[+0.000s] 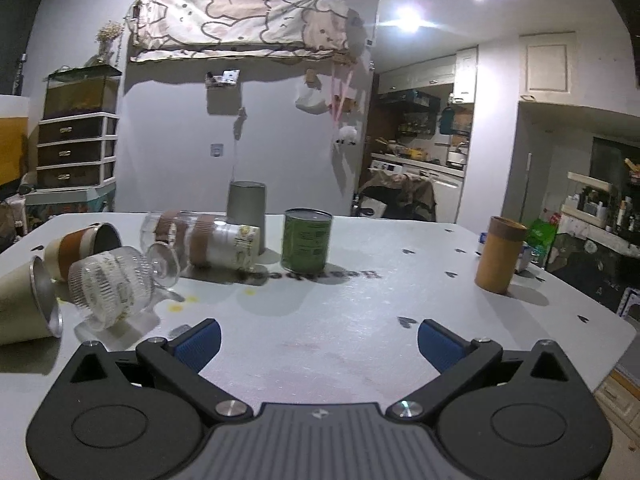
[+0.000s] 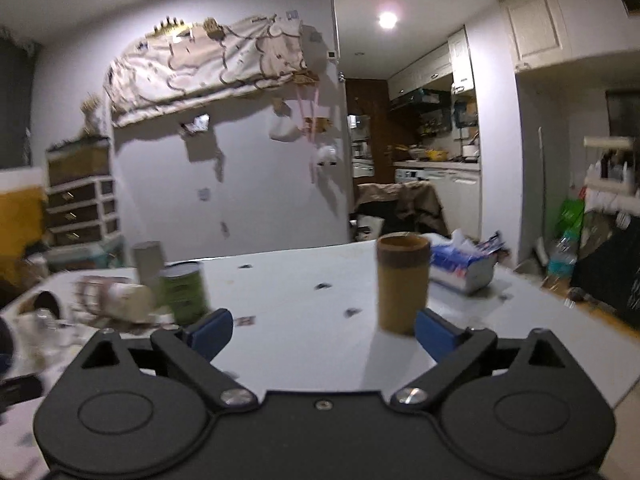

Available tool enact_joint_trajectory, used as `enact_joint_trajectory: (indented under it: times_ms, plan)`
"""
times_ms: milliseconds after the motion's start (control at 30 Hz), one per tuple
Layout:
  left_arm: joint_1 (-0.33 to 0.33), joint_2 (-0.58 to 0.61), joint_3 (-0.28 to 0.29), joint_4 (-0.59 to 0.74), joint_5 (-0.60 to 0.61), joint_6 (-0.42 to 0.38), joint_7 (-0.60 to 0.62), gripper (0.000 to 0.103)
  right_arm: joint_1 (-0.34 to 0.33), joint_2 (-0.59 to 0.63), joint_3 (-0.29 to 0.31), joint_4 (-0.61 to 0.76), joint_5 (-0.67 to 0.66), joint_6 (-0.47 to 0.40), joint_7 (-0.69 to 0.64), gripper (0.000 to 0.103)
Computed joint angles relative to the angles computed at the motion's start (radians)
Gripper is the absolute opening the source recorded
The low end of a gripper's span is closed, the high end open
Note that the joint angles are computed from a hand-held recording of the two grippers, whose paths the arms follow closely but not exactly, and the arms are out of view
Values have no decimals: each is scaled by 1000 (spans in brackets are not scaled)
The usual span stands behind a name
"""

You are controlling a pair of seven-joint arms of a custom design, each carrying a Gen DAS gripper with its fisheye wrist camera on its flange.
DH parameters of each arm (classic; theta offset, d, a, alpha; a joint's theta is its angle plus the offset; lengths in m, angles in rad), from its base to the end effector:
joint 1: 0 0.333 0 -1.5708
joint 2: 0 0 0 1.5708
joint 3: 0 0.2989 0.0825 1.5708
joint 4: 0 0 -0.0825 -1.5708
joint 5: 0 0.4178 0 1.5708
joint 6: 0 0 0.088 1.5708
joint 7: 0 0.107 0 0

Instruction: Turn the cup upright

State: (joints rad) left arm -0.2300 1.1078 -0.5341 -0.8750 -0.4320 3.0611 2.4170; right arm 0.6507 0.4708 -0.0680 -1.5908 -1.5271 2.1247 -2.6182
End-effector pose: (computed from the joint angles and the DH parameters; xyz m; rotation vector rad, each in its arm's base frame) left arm 0.7753 -0.3570 0.3550 -1.0526 2.0314 -1.4802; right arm 0.6316 0.3708 0.3763 -0.9605 1.8261 -1.3260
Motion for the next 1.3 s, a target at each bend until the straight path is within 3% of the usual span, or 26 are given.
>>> enact_joint_trajectory:
  times_ms: [100, 200, 300, 433, 800, 1300]
  plan:
    - [7, -7, -17, -24, 4, 9, 26, 103, 42, 15, 7, -7, -17, -80, 34, 101]
    - [33, -12, -69, -59, 2, 29, 79, 103, 79, 53, 8, 19, -17, -160, 22, 102]
    - [61, -19, -115, -98, -2, 49, 125, 103, 98, 76, 7, 35, -1, -190, 9, 103]
    - [69, -25, -126, -118, -5, 65, 134, 103, 120, 95, -2, 51, 16, -230, -21, 103]
    - [95, -23, -169, -149, 35, 107, 133, 103, 139, 98, -7, 47, 35, -254, -18, 103]
    - [97, -21, -165, -158, 101, 128, 78, 103, 142, 98, -5, 47, 43, -261, -24, 103]
